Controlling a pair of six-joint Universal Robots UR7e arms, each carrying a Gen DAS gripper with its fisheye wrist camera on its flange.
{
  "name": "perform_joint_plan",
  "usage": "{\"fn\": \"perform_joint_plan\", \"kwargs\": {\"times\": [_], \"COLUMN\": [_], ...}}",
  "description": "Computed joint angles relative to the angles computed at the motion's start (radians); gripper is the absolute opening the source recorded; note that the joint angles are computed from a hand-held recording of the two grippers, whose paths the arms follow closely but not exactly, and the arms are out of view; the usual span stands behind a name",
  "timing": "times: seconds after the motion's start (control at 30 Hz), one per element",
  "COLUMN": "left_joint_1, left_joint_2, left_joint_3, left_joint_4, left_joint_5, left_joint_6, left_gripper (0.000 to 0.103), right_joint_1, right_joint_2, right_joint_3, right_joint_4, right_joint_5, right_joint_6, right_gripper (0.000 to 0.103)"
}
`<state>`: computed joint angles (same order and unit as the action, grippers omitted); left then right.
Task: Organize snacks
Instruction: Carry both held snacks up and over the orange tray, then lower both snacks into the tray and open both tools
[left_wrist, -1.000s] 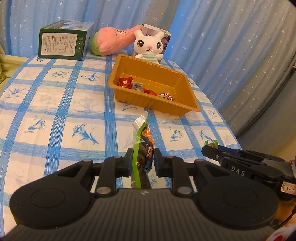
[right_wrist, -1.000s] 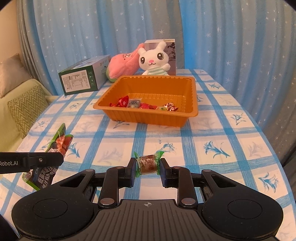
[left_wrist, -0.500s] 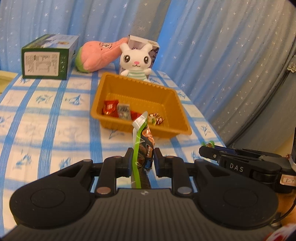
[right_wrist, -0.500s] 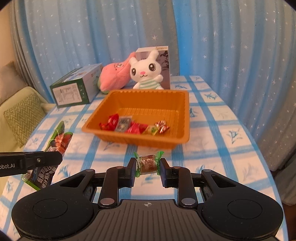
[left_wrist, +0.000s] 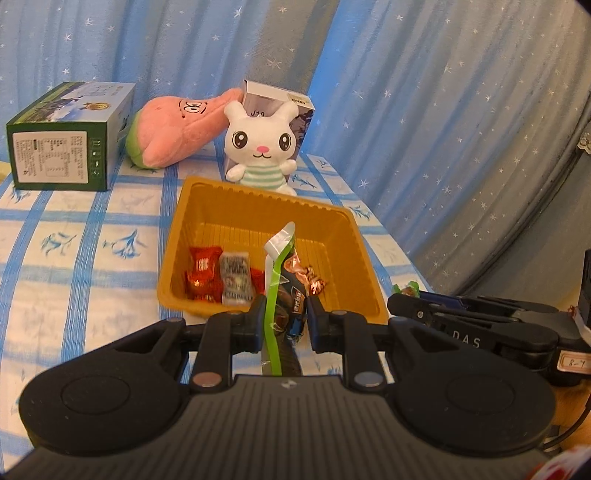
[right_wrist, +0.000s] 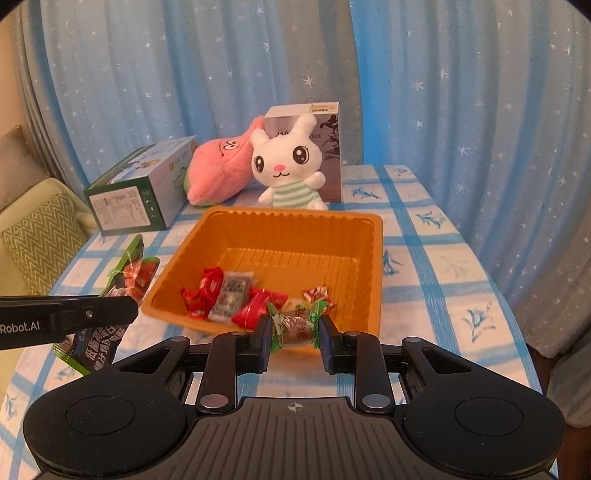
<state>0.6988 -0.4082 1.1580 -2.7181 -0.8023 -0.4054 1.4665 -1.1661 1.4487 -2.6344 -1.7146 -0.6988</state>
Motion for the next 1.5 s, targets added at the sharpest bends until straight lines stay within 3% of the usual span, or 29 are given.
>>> {"fn": "perform_joint_plan", "kwargs": {"times": [0.53,1.33,1.4,1.5], "left_joint_1": [0.075,0.14,0.143,0.142], "left_joint_2": [0.138,0.255,0.266,0.266], "left_joint_3": [-0.305,-0.504,-0.515,-0.511], "left_joint_4": [0.134,0.201,0.172,0.168], "left_joint_5": [-0.018,-0.066,-0.074,-0.073], "left_joint_6": [0.076,0.078,0.08,0.087], "left_gripper": [0.02,0.02,0.033,0.035], "right_joint_1": [0.015,0.002,0.001,-0.001], "right_joint_2": [0.178,0.289,0.29,0.289], "right_joint_3": [-0.253,-0.384,-0.386,-0.385], "right_joint_4": [0.102,0.163,0.164,0.165], "right_joint_5": [-0.029,-0.066,-0.065,-0.066], "right_joint_6": [0.043,0.077,0.079,0.079], "right_gripper": [0.027,0.027,0.027,0.027]}}
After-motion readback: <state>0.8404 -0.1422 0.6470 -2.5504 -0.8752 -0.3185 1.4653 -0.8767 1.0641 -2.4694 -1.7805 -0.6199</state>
